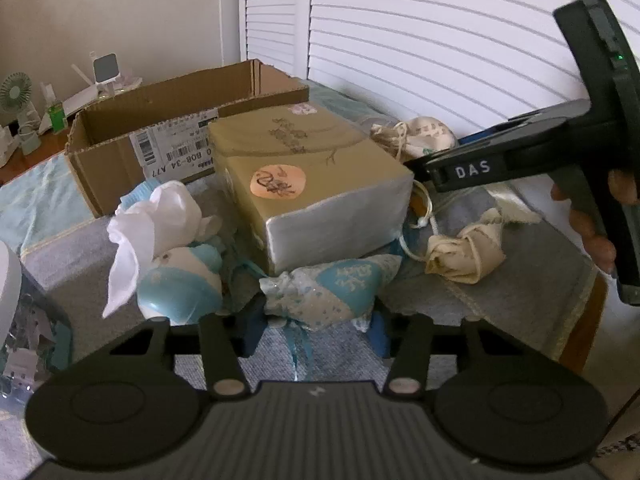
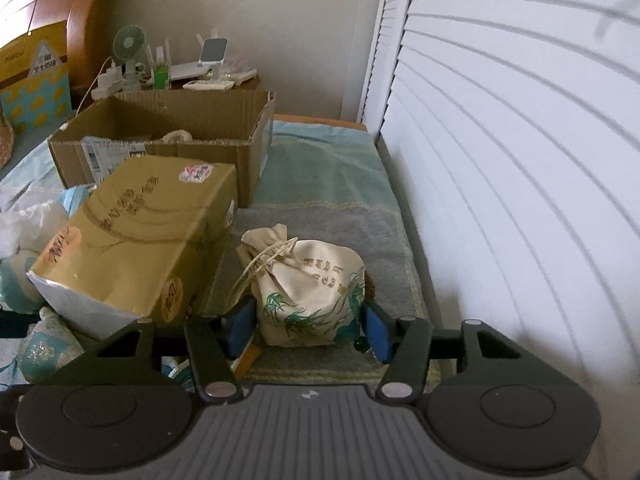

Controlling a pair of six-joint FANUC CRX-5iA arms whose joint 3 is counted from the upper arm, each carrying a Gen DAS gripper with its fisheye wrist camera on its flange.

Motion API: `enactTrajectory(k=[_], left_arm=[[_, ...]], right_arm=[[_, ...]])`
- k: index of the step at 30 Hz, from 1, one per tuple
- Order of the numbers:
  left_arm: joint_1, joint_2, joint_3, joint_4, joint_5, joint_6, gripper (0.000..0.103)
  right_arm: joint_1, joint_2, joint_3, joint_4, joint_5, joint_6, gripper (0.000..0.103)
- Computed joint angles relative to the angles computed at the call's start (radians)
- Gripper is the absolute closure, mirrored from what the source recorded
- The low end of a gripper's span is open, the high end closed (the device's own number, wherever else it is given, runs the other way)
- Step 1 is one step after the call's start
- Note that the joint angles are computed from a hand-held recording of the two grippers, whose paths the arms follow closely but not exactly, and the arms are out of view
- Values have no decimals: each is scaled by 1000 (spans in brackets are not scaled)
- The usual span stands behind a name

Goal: Organize soft objects
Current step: 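Grasp the cream drawstring pouch with the right gripper while the left grasps the blue-white sachet, then lift the drawstring pouch with the right gripper and release it into the cardboard box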

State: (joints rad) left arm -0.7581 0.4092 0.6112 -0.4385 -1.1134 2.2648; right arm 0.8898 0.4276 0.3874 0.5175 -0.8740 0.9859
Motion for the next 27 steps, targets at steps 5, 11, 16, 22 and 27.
enactTrajectory(k=[5,11,16,22,27], left_arm=[[3,-17,-4,17,1,-48,63],[-5,-55,-22,18,-3,-97,63],[-12,-96,-55,15,15,-118,63],[-30,-141,-101,-12,48,-105,63],[-45,-176,-142,-45,69,-76,63]], right_arm=[[6,-31,-12,4,-3,-11,41],[22,-74,-35,24,-17,-18,42],[37,-98,-23,25,-56,-7,42],[42,-94,44,-8,-103,28,42],[50,-58,145,-7,-136,72,42]])
